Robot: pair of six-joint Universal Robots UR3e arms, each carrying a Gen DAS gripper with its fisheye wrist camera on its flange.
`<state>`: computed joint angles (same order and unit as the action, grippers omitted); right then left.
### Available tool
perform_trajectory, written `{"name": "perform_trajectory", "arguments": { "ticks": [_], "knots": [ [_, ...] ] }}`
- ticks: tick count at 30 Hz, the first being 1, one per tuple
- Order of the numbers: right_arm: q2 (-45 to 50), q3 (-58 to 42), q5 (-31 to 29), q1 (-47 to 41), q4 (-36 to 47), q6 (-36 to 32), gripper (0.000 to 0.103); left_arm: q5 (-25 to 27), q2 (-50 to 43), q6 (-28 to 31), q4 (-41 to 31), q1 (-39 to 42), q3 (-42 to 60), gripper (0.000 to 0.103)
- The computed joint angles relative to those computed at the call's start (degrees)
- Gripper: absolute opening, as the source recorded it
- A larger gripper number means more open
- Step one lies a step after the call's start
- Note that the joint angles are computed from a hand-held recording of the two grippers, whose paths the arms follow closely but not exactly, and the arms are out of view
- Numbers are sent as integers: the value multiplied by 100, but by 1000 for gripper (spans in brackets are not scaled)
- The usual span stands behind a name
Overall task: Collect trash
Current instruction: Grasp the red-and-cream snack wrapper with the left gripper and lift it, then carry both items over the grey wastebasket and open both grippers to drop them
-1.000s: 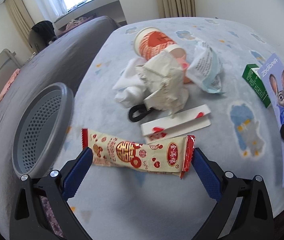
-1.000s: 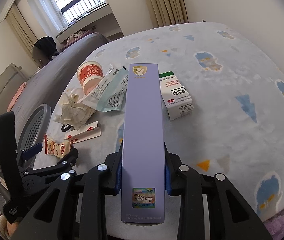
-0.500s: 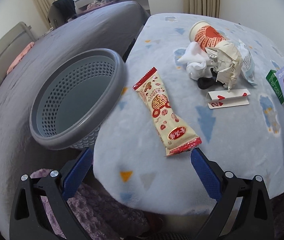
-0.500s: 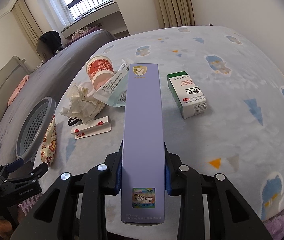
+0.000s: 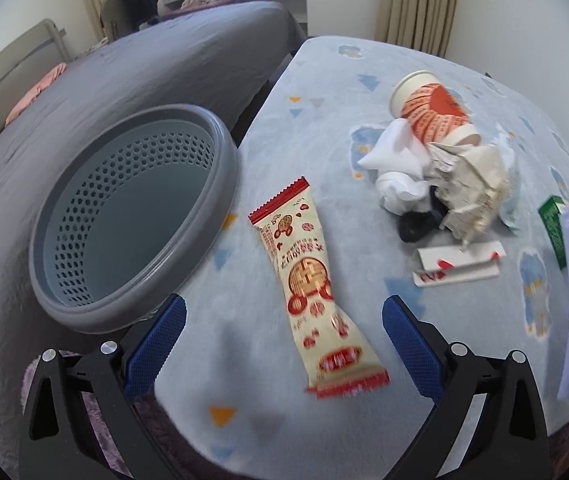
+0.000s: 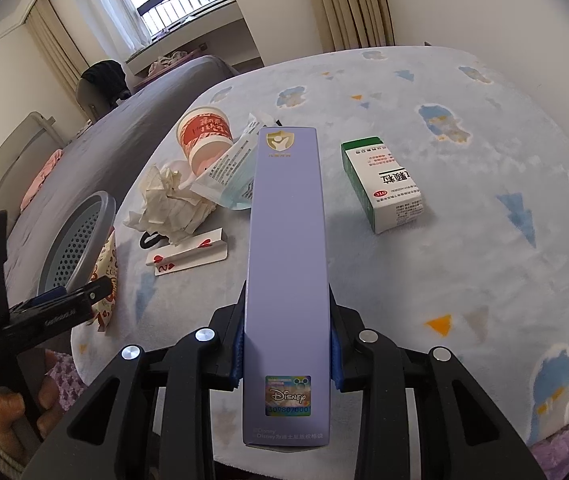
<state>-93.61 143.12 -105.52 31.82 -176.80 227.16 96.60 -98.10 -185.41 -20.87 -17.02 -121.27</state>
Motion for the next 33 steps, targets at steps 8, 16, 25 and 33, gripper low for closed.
{"name": "perform_trajectory", "arguments": {
  "ticks": [8,16,25,33],
  "knots": [
    [138,-33,104,-57,-50,-43,31,-224,-351,83,359,156,-5,72],
    [263,-265,-38,111,132,6,31,-822,18,427,380,363,-410,26],
    [227,-898,-439,751,794,328,31,-1249,1525,833,38,791,-1187,24],
    [848,-2221,-668,1346,1390,407,31,-1820,2999,1538,-613,1894,-1765,24]
  ]
}}
